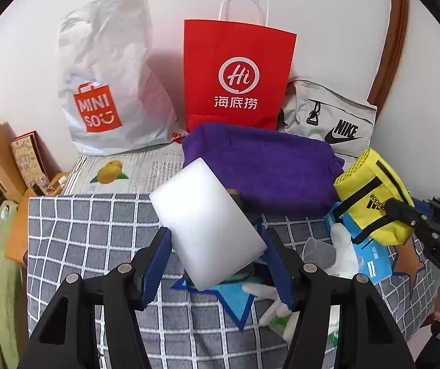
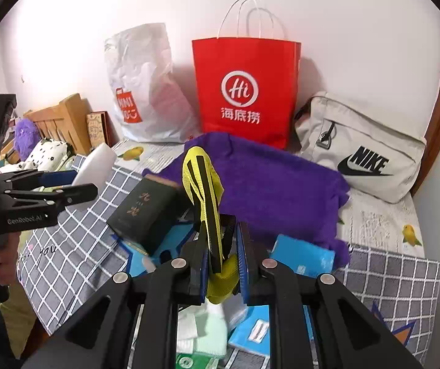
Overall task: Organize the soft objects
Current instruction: 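Carry the sponge with the left tool while the right tool carries the pouch over the purple towel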
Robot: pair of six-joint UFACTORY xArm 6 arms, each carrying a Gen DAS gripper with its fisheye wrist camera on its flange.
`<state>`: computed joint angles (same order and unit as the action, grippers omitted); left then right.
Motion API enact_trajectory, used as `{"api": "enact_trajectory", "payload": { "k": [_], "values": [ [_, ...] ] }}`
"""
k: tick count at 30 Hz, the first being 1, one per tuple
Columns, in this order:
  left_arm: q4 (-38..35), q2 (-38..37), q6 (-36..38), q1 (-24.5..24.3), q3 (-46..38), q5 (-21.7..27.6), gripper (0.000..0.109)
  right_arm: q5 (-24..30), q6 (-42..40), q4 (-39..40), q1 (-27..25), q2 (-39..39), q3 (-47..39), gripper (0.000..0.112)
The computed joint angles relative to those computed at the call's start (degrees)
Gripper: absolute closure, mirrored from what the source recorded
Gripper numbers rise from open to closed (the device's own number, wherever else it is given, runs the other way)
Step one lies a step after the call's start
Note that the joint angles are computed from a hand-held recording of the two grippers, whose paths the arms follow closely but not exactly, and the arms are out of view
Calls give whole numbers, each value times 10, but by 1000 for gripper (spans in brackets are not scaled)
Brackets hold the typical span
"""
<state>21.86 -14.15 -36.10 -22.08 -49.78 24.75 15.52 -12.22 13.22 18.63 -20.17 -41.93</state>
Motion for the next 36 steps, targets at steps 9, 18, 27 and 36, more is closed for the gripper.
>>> {"api": "enact_trajectory", "payload": {
  "k": [9, 18, 27, 36],
  "values": [
    [-22, 89, 28, 3, -88, 3, 50, -6, -18, 16, -32, 68, -64, 97],
    [-47, 174, 64, 4, -177, 9, 50, 15, -103, 126, -60, 136, -127, 97],
    [-113, 265, 129, 17, -266, 33, 50, 31, -63, 100, -94, 238, -220, 97],
    [-152, 378, 181, 28, -397, 83, 50, 63, -1, 54, -111, 340, -321, 97]
  ]
}}
